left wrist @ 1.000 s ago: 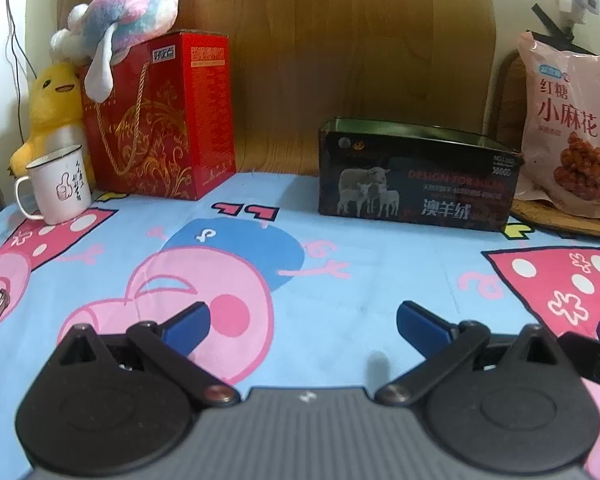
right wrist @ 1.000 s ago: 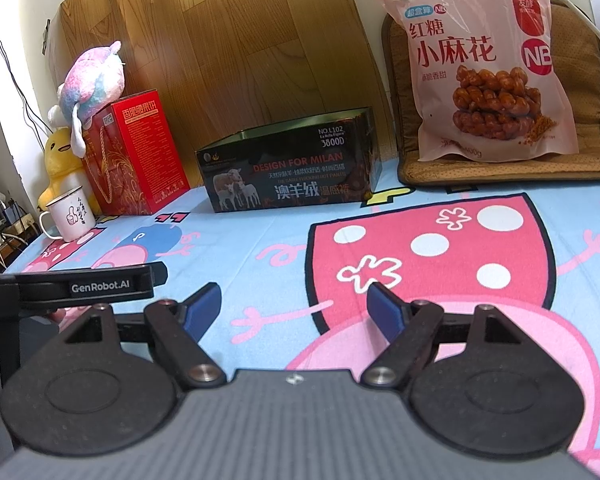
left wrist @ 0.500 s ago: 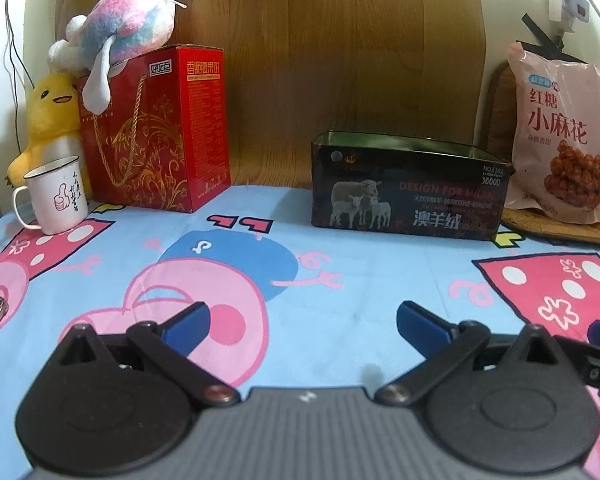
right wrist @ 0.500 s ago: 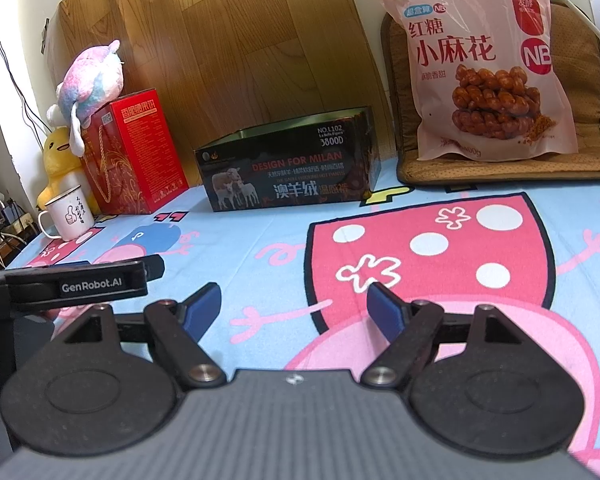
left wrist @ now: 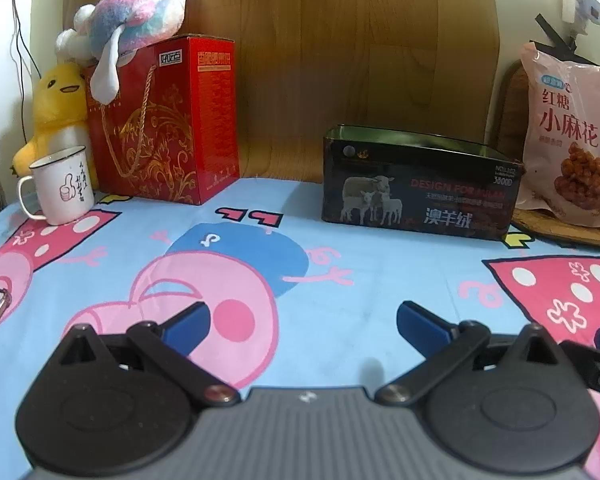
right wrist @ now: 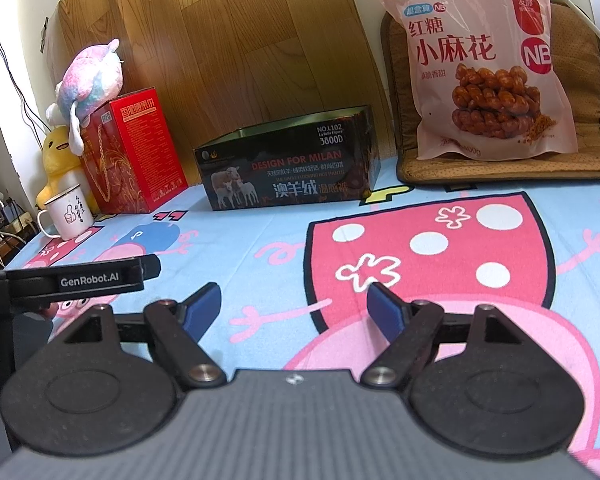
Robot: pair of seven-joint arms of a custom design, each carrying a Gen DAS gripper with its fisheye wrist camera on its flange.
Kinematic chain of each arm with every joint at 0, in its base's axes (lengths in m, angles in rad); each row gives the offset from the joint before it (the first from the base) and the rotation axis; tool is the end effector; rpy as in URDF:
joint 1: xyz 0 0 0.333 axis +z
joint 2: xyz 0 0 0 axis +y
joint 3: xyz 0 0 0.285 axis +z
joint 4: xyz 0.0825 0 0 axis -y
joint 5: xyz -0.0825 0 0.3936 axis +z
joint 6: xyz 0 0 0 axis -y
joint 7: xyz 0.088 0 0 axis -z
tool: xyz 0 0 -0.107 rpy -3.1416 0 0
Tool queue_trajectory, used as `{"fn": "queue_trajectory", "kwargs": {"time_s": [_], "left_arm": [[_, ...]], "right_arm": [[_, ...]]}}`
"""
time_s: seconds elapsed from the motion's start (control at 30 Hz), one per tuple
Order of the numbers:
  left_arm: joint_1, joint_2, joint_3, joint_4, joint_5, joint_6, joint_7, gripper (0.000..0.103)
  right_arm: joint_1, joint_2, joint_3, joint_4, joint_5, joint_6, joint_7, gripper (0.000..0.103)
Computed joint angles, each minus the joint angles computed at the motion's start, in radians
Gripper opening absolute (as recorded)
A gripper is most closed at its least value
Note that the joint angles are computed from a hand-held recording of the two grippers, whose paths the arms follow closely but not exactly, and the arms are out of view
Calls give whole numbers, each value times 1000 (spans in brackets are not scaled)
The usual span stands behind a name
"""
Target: Organize snacks
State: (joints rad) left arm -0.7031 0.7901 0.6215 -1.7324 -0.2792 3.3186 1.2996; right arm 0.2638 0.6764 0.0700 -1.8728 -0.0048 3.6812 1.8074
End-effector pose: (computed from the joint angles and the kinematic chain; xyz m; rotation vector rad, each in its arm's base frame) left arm 0.6959 -0.1091 0.2783 -1.7038 1.5021 -0.7991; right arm 0.6306 0.2120 0.2582 -1.4994 1.4126 -0.5981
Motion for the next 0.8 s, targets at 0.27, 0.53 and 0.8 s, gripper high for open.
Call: {"fn": "queue_trajectory", "kwargs": {"time_s": [0.27, 0.53, 0.8], "left_arm": [[49, -30, -60, -2, 17, -7, 33, 103], [82, -49, -94, -6, 68, -18, 26, 103], [122, -65, -135, -6, 105, -24, 26, 103]], "right_arm": [[3, -1, -3, -2, 8, -2, -4, 82], [3, -3, -2, -5, 9, -2, -6, 82], [4, -2, -2, -4, 11, -3, -7, 82]]}}
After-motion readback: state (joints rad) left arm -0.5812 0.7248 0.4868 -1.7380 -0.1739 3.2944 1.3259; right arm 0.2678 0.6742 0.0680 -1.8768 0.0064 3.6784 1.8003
